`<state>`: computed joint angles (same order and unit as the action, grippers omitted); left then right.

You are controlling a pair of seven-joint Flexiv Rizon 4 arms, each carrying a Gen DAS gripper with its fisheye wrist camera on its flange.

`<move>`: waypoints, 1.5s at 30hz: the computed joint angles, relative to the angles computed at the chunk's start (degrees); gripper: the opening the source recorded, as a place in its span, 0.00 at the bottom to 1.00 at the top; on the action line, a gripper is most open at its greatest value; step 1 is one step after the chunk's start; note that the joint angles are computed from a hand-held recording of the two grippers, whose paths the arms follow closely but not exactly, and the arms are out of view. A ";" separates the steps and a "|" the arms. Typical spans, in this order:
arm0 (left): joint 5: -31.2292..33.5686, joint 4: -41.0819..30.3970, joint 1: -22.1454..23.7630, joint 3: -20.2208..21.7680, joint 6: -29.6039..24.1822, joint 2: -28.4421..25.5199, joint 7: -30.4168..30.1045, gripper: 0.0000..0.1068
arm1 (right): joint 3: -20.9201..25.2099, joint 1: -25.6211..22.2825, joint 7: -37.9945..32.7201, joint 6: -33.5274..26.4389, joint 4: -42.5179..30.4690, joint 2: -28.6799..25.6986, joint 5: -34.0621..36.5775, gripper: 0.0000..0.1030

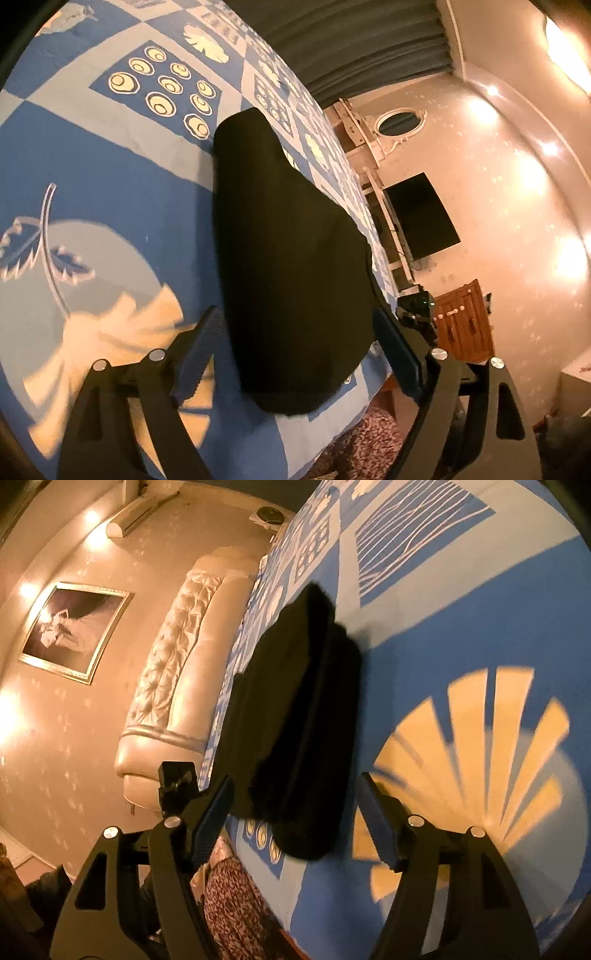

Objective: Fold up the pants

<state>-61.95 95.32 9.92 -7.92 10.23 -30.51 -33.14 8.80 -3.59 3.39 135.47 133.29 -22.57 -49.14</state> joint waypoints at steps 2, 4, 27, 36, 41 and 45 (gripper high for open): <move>1.25 -1.95 -0.93 -0.29 1.14 -1.41 -0.41 0.78 | -0.34 -0.57 0.60 0.44 -1.74 -1.70 -0.74 0.67; 2.97 -4.69 -1.97 -1.05 1.78 -3.47 -1.46 0.78 | -0.39 -1.19 1.56 1.26 -4.29 -3.77 -2.16 0.67; 8.44 -2.88 -6.48 -3.36 14.48 -2.17 13.76 0.80 | -2.59 -2.39 5.98 0.06 -6.85 -5.48 -9.01 0.39; 8.15 -2.53 -7.00 -3.56 16.38 -2.21 14.54 0.81 | -1.20 -1.32 3.47 -1.45 -6.52 -4.50 -5.20 0.53; 8.24 -2.60 -7.01 -3.56 16.41 -2.27 14.49 0.81 | -0.67 -1.80 4.15 -2.23 -7.51 -4.84 -5.85 0.57; 8.37 -2.86 -7.36 -3.59 17.06 -2.37 13.94 0.81 | -0.55 -1.57 3.82 -2.69 -7.82 -4.71 -5.55 0.62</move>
<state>-53.58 92.46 2.56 -11.51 27.29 -32.88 -19.20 8.25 -5.16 7.21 132.78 125.46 -27.28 -54.70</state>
